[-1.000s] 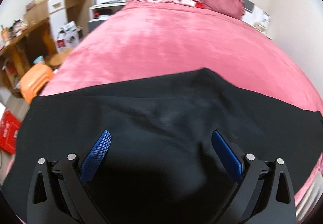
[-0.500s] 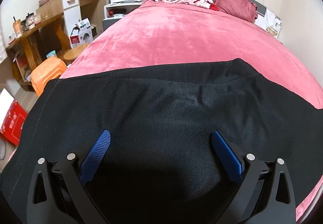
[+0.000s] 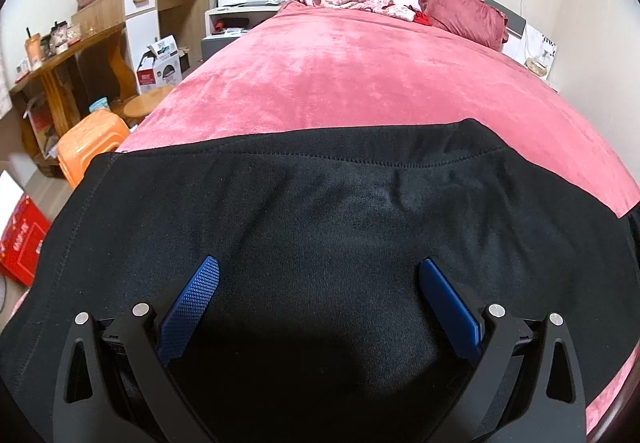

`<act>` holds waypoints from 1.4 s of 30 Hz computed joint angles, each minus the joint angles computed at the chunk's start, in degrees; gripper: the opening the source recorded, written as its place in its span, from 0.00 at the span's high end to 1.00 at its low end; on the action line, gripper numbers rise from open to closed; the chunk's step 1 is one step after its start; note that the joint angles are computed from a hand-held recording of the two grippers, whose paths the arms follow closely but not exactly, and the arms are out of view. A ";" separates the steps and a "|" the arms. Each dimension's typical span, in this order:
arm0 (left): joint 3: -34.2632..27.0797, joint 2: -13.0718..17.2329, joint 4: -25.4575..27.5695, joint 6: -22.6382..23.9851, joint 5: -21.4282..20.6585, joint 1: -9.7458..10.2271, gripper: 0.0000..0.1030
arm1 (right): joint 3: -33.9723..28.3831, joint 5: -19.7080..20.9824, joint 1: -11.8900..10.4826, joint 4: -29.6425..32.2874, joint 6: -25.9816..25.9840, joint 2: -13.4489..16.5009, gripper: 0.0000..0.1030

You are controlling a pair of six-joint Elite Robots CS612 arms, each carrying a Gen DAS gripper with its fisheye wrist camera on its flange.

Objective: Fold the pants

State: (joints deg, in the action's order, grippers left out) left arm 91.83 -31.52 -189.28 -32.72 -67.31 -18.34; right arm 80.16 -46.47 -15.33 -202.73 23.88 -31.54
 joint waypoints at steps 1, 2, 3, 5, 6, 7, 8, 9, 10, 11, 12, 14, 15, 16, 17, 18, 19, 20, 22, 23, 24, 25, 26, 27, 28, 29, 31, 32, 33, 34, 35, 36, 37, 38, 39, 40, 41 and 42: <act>0.04 0.01 -0.20 -0.06 -0.15 0.03 0.04 | 0.29 0.63 0.51 0.02 -1.43 -0.15 0.83; 0.02 0.04 -0.30 -0.09 -0.25 0.05 0.04 | 0.57 0.90 0.92 0.14 -2.65 -0.26 0.83; 0.07 0.04 -0.48 -0.13 -0.40 0.08 0.04 | 1.10 1.17 1.58 0.42 -4.85 -0.49 0.83; 0.12 0.04 -0.76 -0.20 -0.69 0.16 0.04 | 2.16 1.73 2.80 1.33 -9.07 -0.84 0.83; 0.07 0.05 -0.81 -0.20 -0.83 0.22 0.04 | 2.42 2.33 3.38 1.91 -10.77 -0.81 0.83; 0.08 0.08 -1.00 -0.22 -0.97 0.27 0.04 | 2.53 3.15 4.03 3.06 -12.75 -0.74 0.83; 0.12 0.09 -1.14 -0.22 -1.06 0.28 0.04 | 2.89 3.39 4.51 3.66 -13.99 -0.80 0.83; 0.15 0.11 -1.36 -0.26 -1.21 0.32 0.04 | 3.18 3.41 5.42 5.60 -17.15 -0.88 0.83; 0.18 0.14 -1.58 -0.28 -1.36 0.36 0.04 | 3.41 3.32 5.87 6.46 -18.89 -0.83 0.83; 0.19 0.16 -1.68 -0.28 -1.43 0.39 0.04 | 3.61 3.14 6.70 8.16 -21.72 -0.80 0.83; 0.20 0.18 -1.78 -0.28 -1.48 0.40 0.04 | 3.78 3.08 7.17 9.31 -23.46 -0.82 0.83; 0.20 0.19 -1.81 -0.27 -1.48 0.40 0.04 | 4.24 2.89 8.32 12.39 -27.06 -0.95 0.83; 0.20 0.20 -1.82 -0.26 -1.49 0.40 0.04 | 4.32 3.01 8.97 14.64 -28.88 -0.93 0.83; 0.21 0.20 -1.88 -0.28 -1.53 0.42 0.04 | 4.49 3.14 9.37 16.13 -30.20 -1.00 0.83; 0.18 0.23 -1.92 -0.27 -1.60 0.45 0.04 | 4.60 2.95 9.91 17.95 -32.23 -1.00 0.83; 0.20 0.25 -2.08 -0.28 -1.74 0.48 0.04 | 4.70 2.39 10.35 19.16 -34.20 -0.97 0.83; 0.19 0.32 -2.38 -0.13 -1.92 0.53 0.04 | 5.10 1.69 10.73 19.78 -36.05 -1.00 0.82; 0.19 0.34 -2.46 -0.15 -1.99 0.56 0.04 | 5.12 0.03 11.39 20.80 -38.60 -0.87 0.82; 0.16 0.37 -2.53 -0.14 -2.08 0.61 0.04 | 5.56 -2.50 12.33 21.80 -41.52 -0.82 0.81; 0.16 0.37 -2.53 -0.14 -2.08 0.61 0.04 | 5.42 -4.10 12.89 22.89 -43.36 -0.56 0.81; 0.16 0.37 -2.53 -0.14 -2.08 0.61 0.04 | 5.44 -5.66 13.36 23.85 -45.06 -0.30 0.80; 0.15 0.37 -2.49 -0.11 -2.07 0.61 0.03 | 5.10 -6.95 13.78 25.38 -46.63 0.00 0.79; 0.17 0.36 -2.51 -0.12 -2.06 0.60 0.03 | 4.80 -8.10 14.06 27.44 -48.33 0.25 0.75; 0.17 0.36 -2.51 -0.12 -2.06 0.60 0.04 | 4.09 -9.34 14.67 31.62 -50.47 0.46 0.61; 0.15 0.38 -2.57 -0.11 -2.10 0.62 0.04 | 3.54 -9.12 14.92 34.77 -51.81 0.69 0.54; 0.13 0.39 -2.53 -0.09 -2.06 0.61 0.03 | 3.26 -7.41 14.91 36.31 -53.02 0.94 0.43; 0.17 0.36 -2.52 -0.11 -2.05 0.60 0.03 | 3.47 -6.44 14.92 36.41 -54.98 0.70 0.29; 0.15 0.38 -2.57 -0.10 -2.08 0.62 0.03 | 3.69 -5.89 14.85 36.30 -55.46 0.56 0.24; 0.18 0.35 -2.60 -0.04 -2.15 0.62 0.03 | 3.97 -4.88 14.64 35.67 -55.37 0.44 0.23; 0.22 0.35 -2.80 -0.03 -2.12 0.61 0.04 | 4.18 -3.88 14.34 34.85 -54.59 0.35 0.23; 0.35 0.34 -3.33 -0.03 -2.13 0.60 0.04 | 4.37 -2.55 13.81 33.55 -53.00 0.35 0.23; 0.54 0.22 -3.73 -0.12 -2.15 0.58 0.04 | 4.56 -1.59 13.22 31.57 -50.61 0.43 0.23; 0.80 0.03 -4.12 -0.29 -2.31 0.53 0.04 | 4.56 -1.12 12.63 29.50 -47.88 0.49 0.23; 1.23 -0.23 -5.96 -1.24 -3.84 0.56 0.04 | 4.32 -1.18 12.08 26.99 -44.34 0.76 0.23; 1.54 -0.30 -8.21 -2.02 -5.81 0.68 0.04 | 4.07 -1.59 11.76 25.11 -41.31 0.86 0.23; 1.66 -0.20 -11.83 -3.10 -8.95 0.79 0.04 | 3.43 -2.27 11.25 23.09 -37.77 1.30 0.24; 1.56 -0.18 -13.66 -3.44 -10.81 0.72 0.04 | 2.87 -3.26 10.94 21.95 -35.60 1.61 0.25; 0.98 -0.17 -14.94 -2.88 -13.77 0.59 0.04 | 1.91 -5.98 10.71 20.65 -33.20 2.04 0.34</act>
